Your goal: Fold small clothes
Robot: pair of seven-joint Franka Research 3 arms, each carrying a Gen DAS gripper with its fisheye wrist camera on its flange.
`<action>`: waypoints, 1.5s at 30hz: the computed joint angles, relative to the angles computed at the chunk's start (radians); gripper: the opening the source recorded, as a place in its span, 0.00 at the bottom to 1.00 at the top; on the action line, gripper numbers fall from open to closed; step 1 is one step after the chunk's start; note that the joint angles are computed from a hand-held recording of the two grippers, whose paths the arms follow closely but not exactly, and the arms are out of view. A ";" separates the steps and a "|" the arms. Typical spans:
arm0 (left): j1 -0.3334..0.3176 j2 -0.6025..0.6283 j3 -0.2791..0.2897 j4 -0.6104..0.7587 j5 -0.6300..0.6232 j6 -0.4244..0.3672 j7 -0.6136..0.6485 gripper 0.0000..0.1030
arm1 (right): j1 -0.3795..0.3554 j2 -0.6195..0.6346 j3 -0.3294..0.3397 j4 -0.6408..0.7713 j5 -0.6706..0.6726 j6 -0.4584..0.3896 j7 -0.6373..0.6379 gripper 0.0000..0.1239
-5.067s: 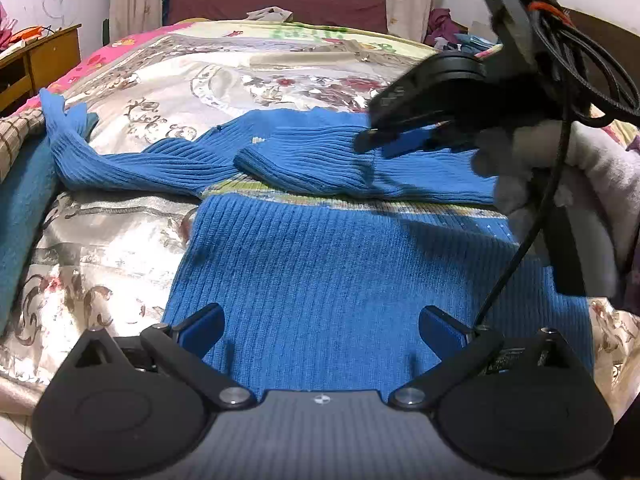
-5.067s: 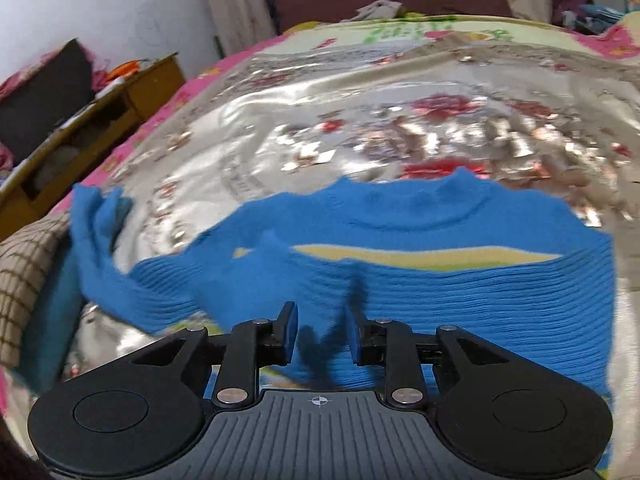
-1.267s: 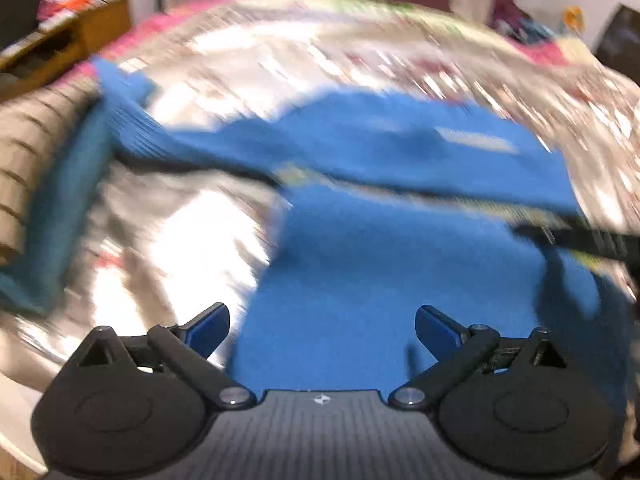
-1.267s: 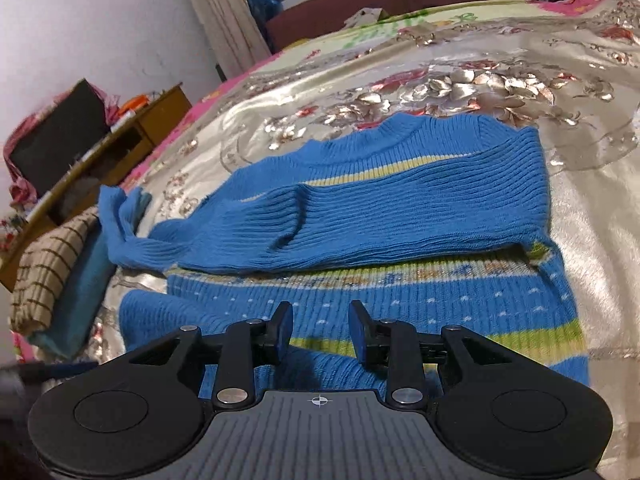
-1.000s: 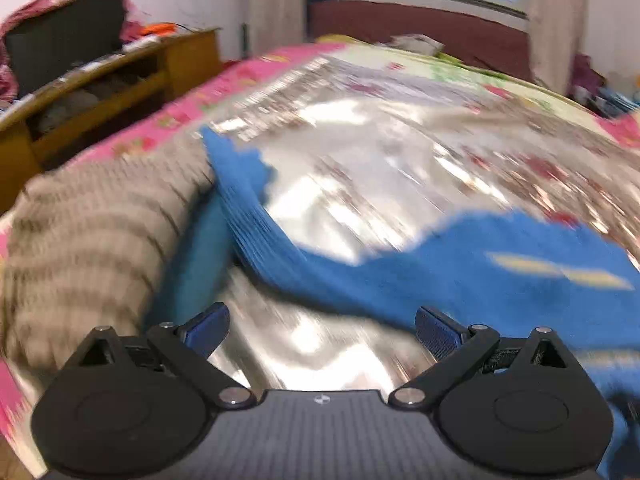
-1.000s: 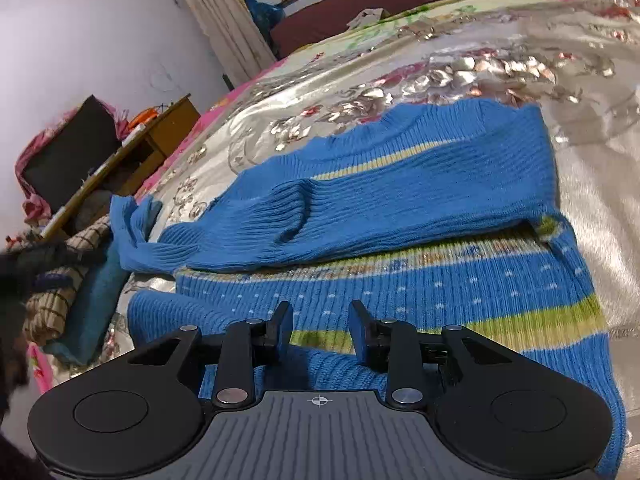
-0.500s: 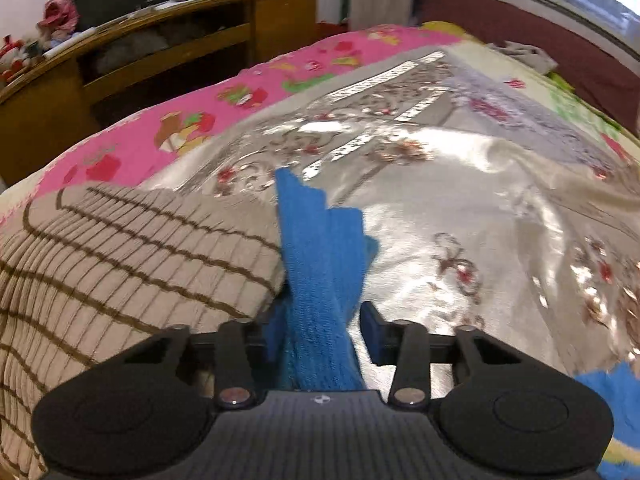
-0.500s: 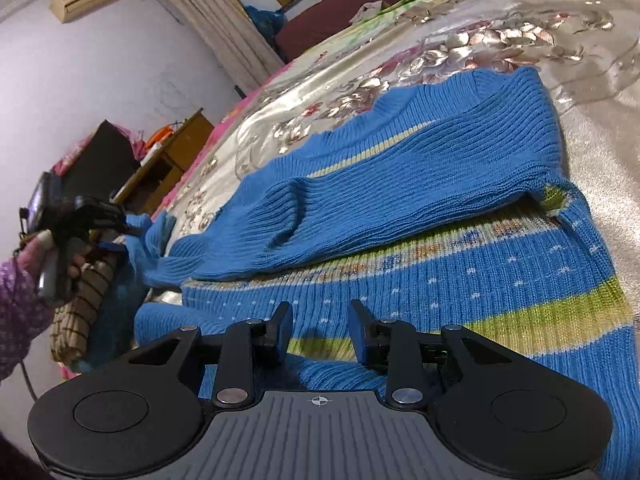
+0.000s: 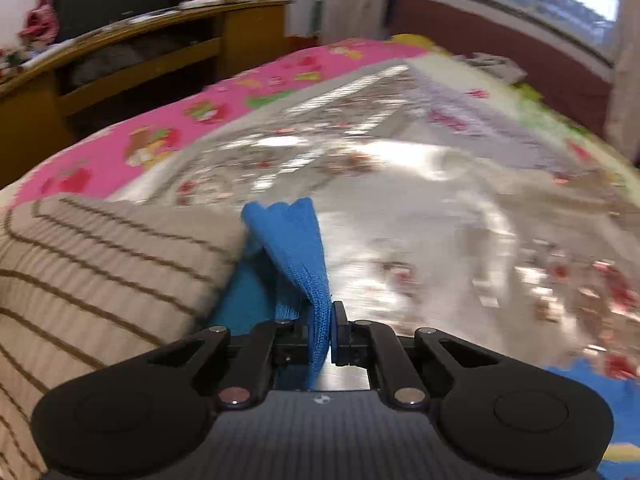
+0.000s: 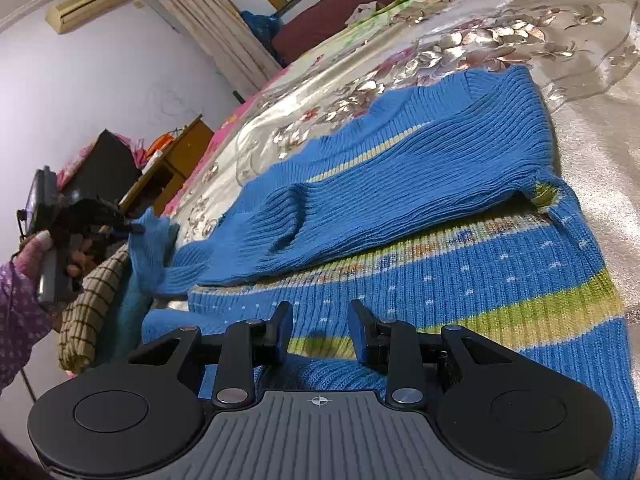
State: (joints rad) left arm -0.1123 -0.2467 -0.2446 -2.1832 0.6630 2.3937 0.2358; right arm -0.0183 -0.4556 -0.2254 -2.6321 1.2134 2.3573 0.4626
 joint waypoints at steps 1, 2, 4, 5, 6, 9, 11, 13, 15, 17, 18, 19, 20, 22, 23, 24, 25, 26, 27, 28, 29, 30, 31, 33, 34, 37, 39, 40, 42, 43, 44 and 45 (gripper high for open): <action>-0.011 -0.001 0.000 0.004 -0.013 0.030 0.014 0.13 | -0.002 0.001 -0.003 0.003 -0.002 -0.007 0.008 0.25; -0.026 0.000 0.002 0.008 -0.037 0.071 0.035 0.13 | -0.005 0.002 -0.005 0.005 -0.004 -0.012 0.015 0.25; -0.064 0.012 0.005 0.021 -0.109 0.170 0.094 0.13 | -0.010 0.004 -0.010 0.010 -0.001 -0.018 0.026 0.26; -0.085 0.025 0.004 0.033 -0.146 0.217 0.134 0.13 | -0.013 0.004 -0.012 0.012 0.003 -0.018 0.030 0.26; -0.110 0.041 0.003 0.046 -0.191 0.260 0.185 0.13 | -0.016 0.006 -0.014 0.015 0.008 -0.018 0.033 0.26; -0.203 0.116 -0.004 0.114 -0.363 0.352 0.404 0.13 | -0.026 0.008 -0.014 0.020 0.016 -0.002 0.044 0.26; -0.253 0.170 -0.020 0.168 -0.468 0.367 0.552 0.13 | -0.031 0.010 -0.016 0.024 0.018 0.002 0.053 0.26; -0.280 0.218 -0.047 0.224 -0.503 0.342 0.634 0.14 | -0.037 0.008 -0.017 0.026 0.016 0.008 0.065 0.26; -0.292 0.252 -0.065 0.270 -0.465 0.295 0.648 0.18 | -0.042 0.009 -0.019 0.029 0.009 0.011 0.076 0.26; -0.297 0.255 -0.068 0.281 -0.423 0.267 0.622 0.23 | -0.043 0.013 -0.020 0.035 0.008 0.013 0.086 0.26; -0.295 0.246 -0.066 0.272 -0.421 0.267 0.604 0.25 | -0.044 0.015 -0.022 0.037 0.007 0.011 0.089 0.26; -0.292 0.227 -0.063 0.251 -0.418 0.272 0.574 0.29 | -0.045 0.019 -0.024 0.041 0.007 0.009 0.093 0.26; -0.287 0.202 -0.060 0.224 -0.408 0.277 0.536 0.33 | -0.047 0.021 -0.026 0.043 0.005 0.005 0.095 0.26; -0.271 0.143 -0.056 0.156 -0.379 0.284 0.472 0.38 | -0.050 0.028 -0.028 0.048 0.000 -0.004 0.106 0.26; -0.261 0.119 -0.057 0.125 -0.361 0.284 0.444 0.40 | -0.051 0.033 -0.027 0.051 0.000 -0.005 0.110 0.26; -0.253 0.096 -0.057 0.095 -0.349 0.282 0.423 0.40 | -0.053 0.035 -0.023 0.050 -0.003 0.001 0.114 0.26; -0.245 0.069 -0.056 0.060 -0.341 0.278 0.402 0.41 | -0.054 0.035 -0.018 0.049 -0.006 0.011 0.118 0.26; -0.239 0.046 -0.054 0.028 -0.343 0.277 0.389 0.42 | -0.056 0.032 -0.017 0.045 -0.009 0.016 0.123 0.26; -0.235 0.032 -0.049 0.002 -0.350 0.281 0.384 0.42 | -0.057 0.028 -0.019 0.044 -0.006 0.018 0.125 0.26; -0.233 0.010 -0.042 -0.035 -0.366 0.287 0.380 0.42 | -0.057 0.024 -0.020 0.042 -0.002 0.022 0.124 0.26; -0.230 -0.004 -0.039 -0.062 -0.376 0.293 0.375 0.42 | -0.059 0.006 -0.018 0.031 -0.001 0.032 0.127 0.27; -0.228 -0.020 -0.034 -0.093 -0.388 0.300 0.370 0.42 | -0.059 0.000 -0.017 0.028 0.005 0.046 0.125 0.30; -0.225 -0.033 -0.030 -0.119 -0.397 0.306 0.369 0.42 | -0.059 -0.005 -0.016 0.025 0.008 0.062 0.126 0.35; -0.216 -0.051 -0.026 -0.164 -0.404 0.327 0.362 0.42 | -0.064 -0.011 -0.010 0.023 -0.010 0.092 0.159 0.37; -0.214 -0.060 -0.020 -0.187 -0.412 0.346 0.363 0.42 | -0.066 -0.012 -0.013 0.024 -0.021 0.095 0.180 0.37; -0.218 -0.084 0.005 -0.242 -0.448 0.399 0.389 0.43 | -0.074 -0.021 -0.025 0.032 -0.046 0.102 0.233 0.37; -0.219 -0.095 0.015 -0.266 -0.463 0.425 0.410 0.43 | -0.079 -0.034 -0.026 0.034 -0.058 0.130 0.251 0.41; -0.216 -0.101 0.016 -0.277 -0.465 0.433 0.419 0.43 | -0.080 -0.038 -0.027 0.036 -0.063 0.148 0.255 0.44; -0.205 -0.108 0.010 -0.291 -0.456 0.446 0.426 0.43 | -0.073 -0.036 -0.025 0.047 -0.073 0.185 0.256 0.45; -0.201 -0.111 0.008 -0.297 -0.454 0.450 0.427 0.43 | -0.068 -0.028 -0.026 0.058 -0.085 0.193 0.257 0.45; -0.201 -0.116 0.008 -0.306 -0.455 0.456 0.429 0.43 | -0.064 -0.018 -0.026 0.069 -0.102 0.196 0.260 0.45; -0.203 -0.119 0.012 -0.313 -0.462 0.461 0.432 0.44 | -0.055 -0.010 -0.025 0.077 -0.109 0.201 0.256 0.45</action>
